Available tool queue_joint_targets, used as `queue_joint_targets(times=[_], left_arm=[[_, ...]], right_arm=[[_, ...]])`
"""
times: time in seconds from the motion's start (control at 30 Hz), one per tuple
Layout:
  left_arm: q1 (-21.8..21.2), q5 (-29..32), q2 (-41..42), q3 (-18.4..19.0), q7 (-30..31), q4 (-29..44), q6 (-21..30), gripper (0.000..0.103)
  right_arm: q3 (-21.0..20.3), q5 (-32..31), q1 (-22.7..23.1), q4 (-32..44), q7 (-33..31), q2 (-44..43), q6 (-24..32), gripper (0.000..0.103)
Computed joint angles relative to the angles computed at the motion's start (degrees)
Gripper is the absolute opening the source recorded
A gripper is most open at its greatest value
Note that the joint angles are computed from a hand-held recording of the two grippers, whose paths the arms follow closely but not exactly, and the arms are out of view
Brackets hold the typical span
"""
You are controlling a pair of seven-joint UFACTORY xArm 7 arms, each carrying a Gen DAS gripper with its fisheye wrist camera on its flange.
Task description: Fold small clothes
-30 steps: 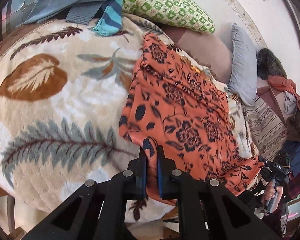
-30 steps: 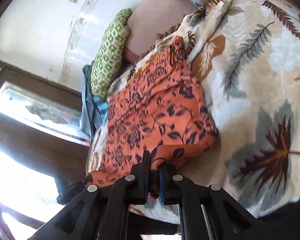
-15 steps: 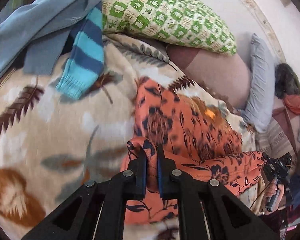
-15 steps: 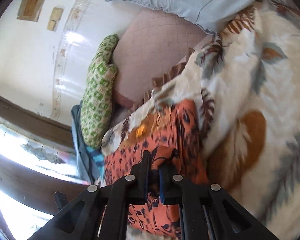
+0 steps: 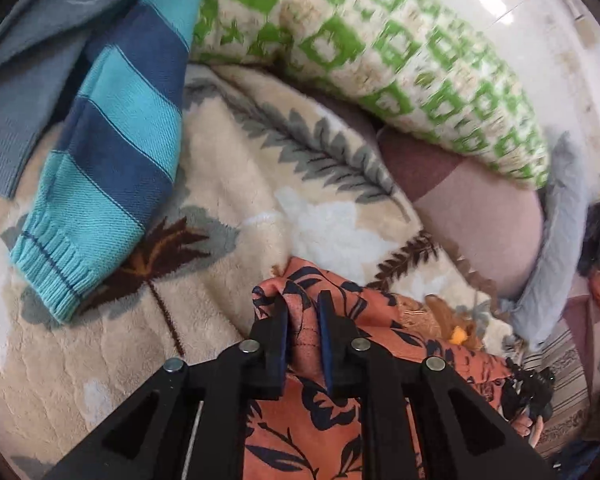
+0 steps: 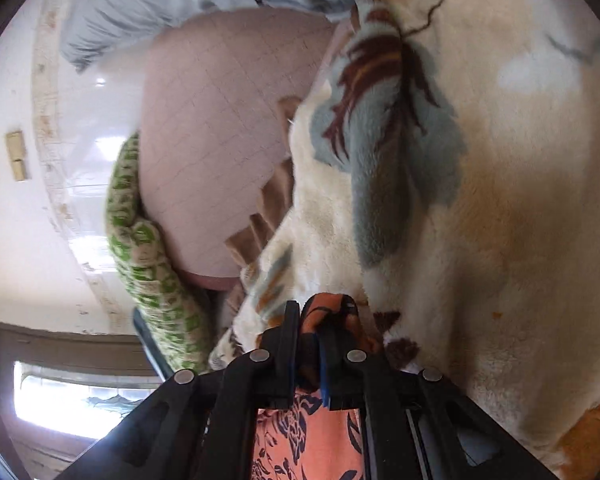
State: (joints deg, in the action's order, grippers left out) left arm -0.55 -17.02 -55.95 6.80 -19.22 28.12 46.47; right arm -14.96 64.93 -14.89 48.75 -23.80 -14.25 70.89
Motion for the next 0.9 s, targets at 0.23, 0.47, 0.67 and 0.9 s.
queue_joint_targets(times=[0.23, 0.47, 0.67, 0.9], left_arm=[[6.9, 4.1, -21.8, -5.3, -10.3, -4.3, 0.5, 0.07], [0.8, 7.1, -37.1, -18.5, -19.1, -3.4, 19.6, 0.076], [-3.4, 7.7, -30.1, -24.3, -26.7, -2.5, 27.4, 0.076], [-7.5, 14.7, -23.8, -28.1, -28.2, -2.0, 26.1, 0.076]], right_arm=[[-1.0, -0.3, 0.0, -2.4, -1.5, -9.1, -2.5, 0.054], [1.2, -13.3, 1.8, -2.9, 1.5, -21.8, -5.2, 0.085], [10.4, -28.2, 8.0, -8.5, 1.8, -31.8, -1.4, 0.055], [22.9, -30.5, 17.1, -11.9, 9.1, -26.9, -11.4, 0.039]])
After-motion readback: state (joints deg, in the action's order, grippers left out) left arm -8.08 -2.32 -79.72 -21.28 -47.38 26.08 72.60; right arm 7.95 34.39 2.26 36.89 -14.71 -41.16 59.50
